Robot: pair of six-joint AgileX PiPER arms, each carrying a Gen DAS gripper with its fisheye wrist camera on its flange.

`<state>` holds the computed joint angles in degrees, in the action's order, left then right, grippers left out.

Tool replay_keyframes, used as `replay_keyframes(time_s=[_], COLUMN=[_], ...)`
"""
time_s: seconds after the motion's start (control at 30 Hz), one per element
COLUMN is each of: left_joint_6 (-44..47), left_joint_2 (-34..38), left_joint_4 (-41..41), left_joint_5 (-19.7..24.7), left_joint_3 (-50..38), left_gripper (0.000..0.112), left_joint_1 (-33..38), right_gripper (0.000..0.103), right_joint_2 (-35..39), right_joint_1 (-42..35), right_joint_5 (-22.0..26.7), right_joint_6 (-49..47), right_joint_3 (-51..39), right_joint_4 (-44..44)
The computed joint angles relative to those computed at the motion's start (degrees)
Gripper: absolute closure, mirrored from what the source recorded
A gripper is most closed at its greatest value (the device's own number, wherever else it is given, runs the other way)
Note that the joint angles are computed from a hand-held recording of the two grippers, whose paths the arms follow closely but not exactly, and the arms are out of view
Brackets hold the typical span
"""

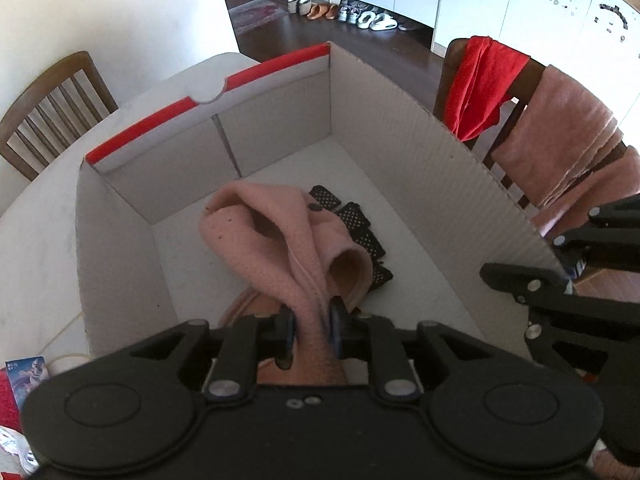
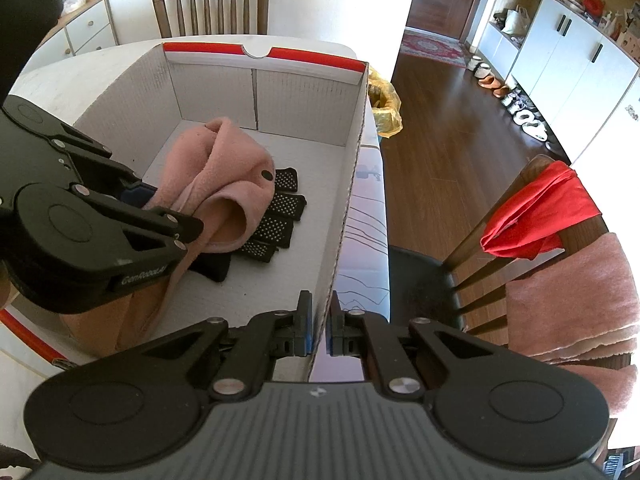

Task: Organize objects
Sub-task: 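Carry the pink cloth into the box and release it over the gloves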

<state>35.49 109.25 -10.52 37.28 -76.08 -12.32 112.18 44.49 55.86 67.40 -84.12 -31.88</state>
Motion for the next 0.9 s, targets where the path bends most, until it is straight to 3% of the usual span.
replay_keyframes(time_s=[0.17, 0.5, 0.9], left_joint_6=[0.87, 5.62, 12.33], left_joint_2=[-0.74, -6.18, -14.03], left_joint_4=[-1.3, -9.12, -19.3], left_joint_5=[-0.18, -0.29, 0.92], left_joint_3=[0.62, 3.52, 6.66], left_gripper=[0.089, 0.059, 0.049], left_joint_1=[1.32, 4.4, 9.28], right_gripper=[0.097, 0.097, 0.098], right_joint_2=[-0.05, -0.13, -0.37], right_joint_1=[-0.03, -0.05, -0.15], right_joint_5=[-0.2, -0.17, -0.79], right_joint_6=[0.08, -0.03, 0.01], right_joint_3=[0.12, 0.15, 0.88], right_joint_4=[0.1, 0.12, -0.05])
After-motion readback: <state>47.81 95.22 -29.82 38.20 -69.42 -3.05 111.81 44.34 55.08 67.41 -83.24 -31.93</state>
